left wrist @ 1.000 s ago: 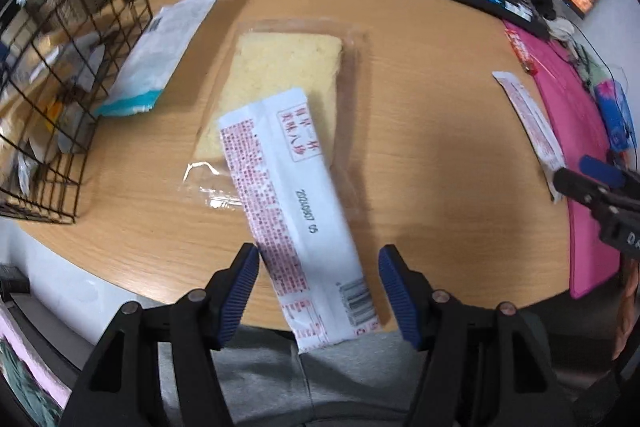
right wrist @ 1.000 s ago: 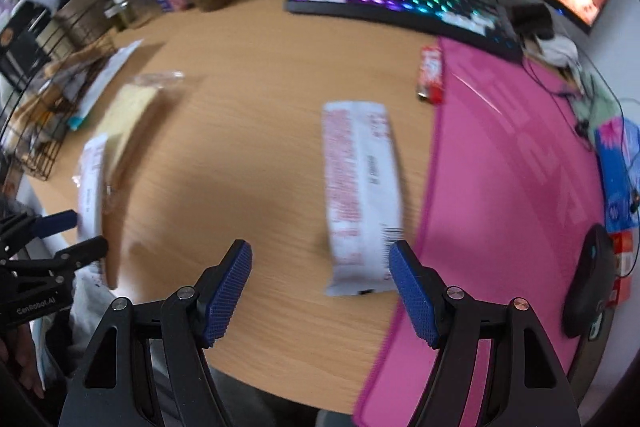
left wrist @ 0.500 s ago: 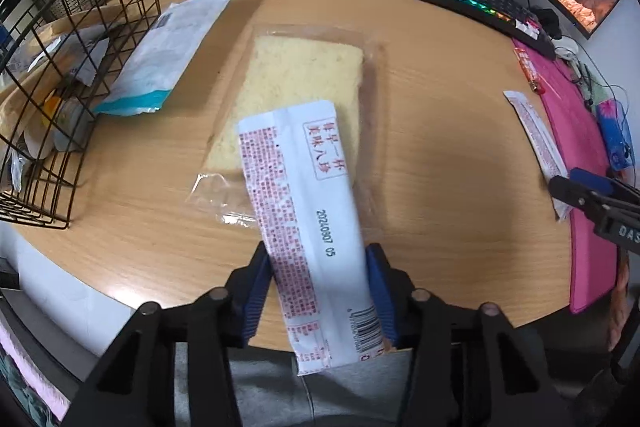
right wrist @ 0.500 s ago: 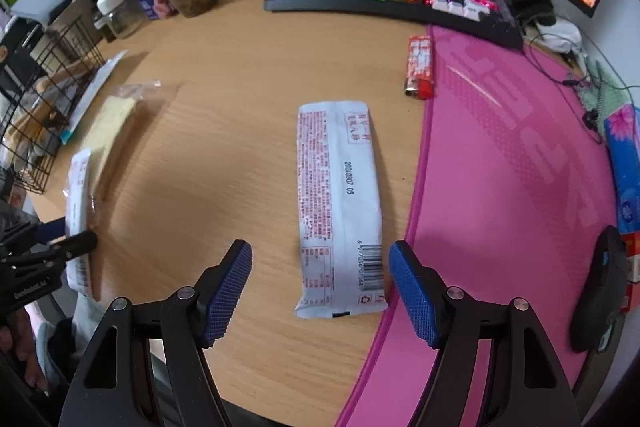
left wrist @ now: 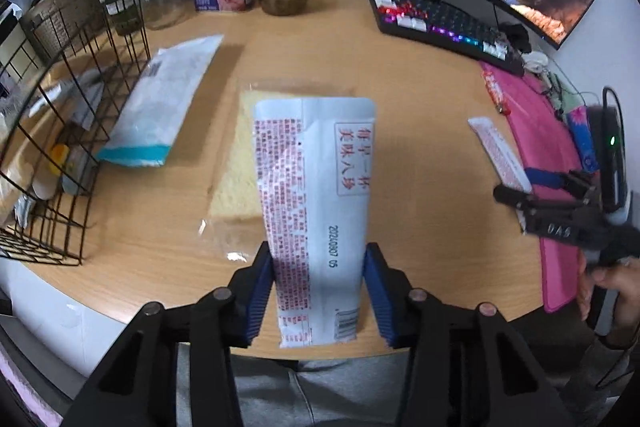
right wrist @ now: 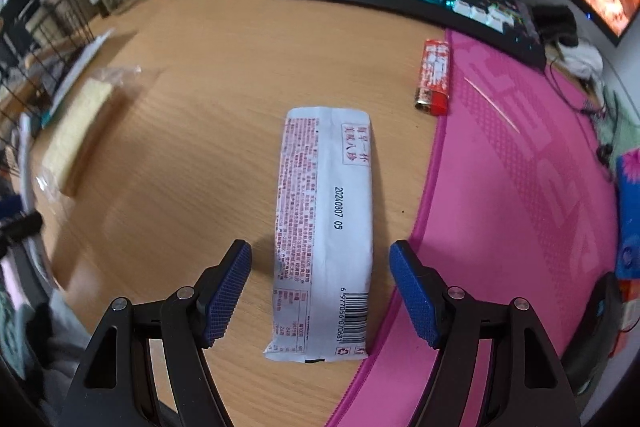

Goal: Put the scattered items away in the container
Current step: 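Grasp a white-and-red snack bar with each tool, then carry both snack bars over the wire basket and open both tools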

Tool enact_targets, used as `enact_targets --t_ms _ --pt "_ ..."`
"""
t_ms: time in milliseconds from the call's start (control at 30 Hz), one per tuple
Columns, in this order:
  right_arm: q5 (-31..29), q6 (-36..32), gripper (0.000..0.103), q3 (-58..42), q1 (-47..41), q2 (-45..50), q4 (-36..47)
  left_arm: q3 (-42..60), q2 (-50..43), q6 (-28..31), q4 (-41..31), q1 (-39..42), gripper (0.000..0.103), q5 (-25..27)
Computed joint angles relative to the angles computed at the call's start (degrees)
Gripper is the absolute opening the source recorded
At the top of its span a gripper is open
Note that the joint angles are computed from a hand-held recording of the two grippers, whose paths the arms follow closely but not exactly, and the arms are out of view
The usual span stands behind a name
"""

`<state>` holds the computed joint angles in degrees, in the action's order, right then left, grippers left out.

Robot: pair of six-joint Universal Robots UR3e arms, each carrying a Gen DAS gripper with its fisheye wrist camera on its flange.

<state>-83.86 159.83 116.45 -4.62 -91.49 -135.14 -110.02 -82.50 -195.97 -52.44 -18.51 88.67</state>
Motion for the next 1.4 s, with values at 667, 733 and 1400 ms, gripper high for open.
enact_targets --t_ms 667,733,1400 --pt "1.0 5.0 0.044 -2.8 3.8 -4.6 2.5 2.5 1.6 7.8 -0.7 6.2 0.049 -5.1" --pt "0.8 6.4 0.044 -4.6 5.0 -4.3 2.9 3.5 1.8 8.7 -1.2 6.7 0.049 -5.4" --pt "-2.9 18.3 0.044 -49.1 27.4 16.2 14.3 18.5 9.8 24.9 -15.7 29.7 0.049 -15.4"
